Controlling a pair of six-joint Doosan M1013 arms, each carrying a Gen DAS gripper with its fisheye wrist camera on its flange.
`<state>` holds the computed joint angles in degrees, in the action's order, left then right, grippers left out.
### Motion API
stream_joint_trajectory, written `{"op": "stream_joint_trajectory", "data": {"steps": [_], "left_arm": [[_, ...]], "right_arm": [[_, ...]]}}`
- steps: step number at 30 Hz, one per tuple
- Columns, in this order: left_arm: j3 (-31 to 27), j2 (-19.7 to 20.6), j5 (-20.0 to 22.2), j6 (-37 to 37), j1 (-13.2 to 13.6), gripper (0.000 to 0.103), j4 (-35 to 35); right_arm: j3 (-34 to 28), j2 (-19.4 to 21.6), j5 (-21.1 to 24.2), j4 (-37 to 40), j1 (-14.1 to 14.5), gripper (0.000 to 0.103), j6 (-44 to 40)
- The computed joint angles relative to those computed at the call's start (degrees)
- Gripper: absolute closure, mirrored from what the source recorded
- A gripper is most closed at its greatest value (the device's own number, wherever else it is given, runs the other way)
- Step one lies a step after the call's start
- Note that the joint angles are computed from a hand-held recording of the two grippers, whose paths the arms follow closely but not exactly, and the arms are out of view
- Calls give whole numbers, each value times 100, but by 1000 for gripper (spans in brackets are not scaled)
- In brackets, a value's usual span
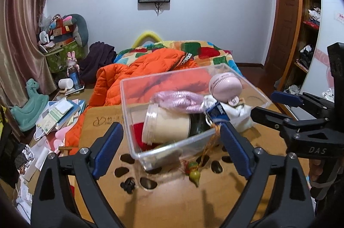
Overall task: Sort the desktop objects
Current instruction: 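Move the left gripper to the gourd charm beside the box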
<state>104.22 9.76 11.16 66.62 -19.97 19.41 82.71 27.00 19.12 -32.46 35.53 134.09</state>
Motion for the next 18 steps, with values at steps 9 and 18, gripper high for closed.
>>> {"op": "stream_joint_trajectory", "data": {"steps": [9, 18], "left_arm": [[192, -37, 192, 513, 50, 10, -688], [294, 104, 492, 1613, 145, 10, -1893]], "right_arm": [[271, -60, 44, -249, 120, 26, 472], [383, 17, 38, 421, 123, 26, 67]]}}
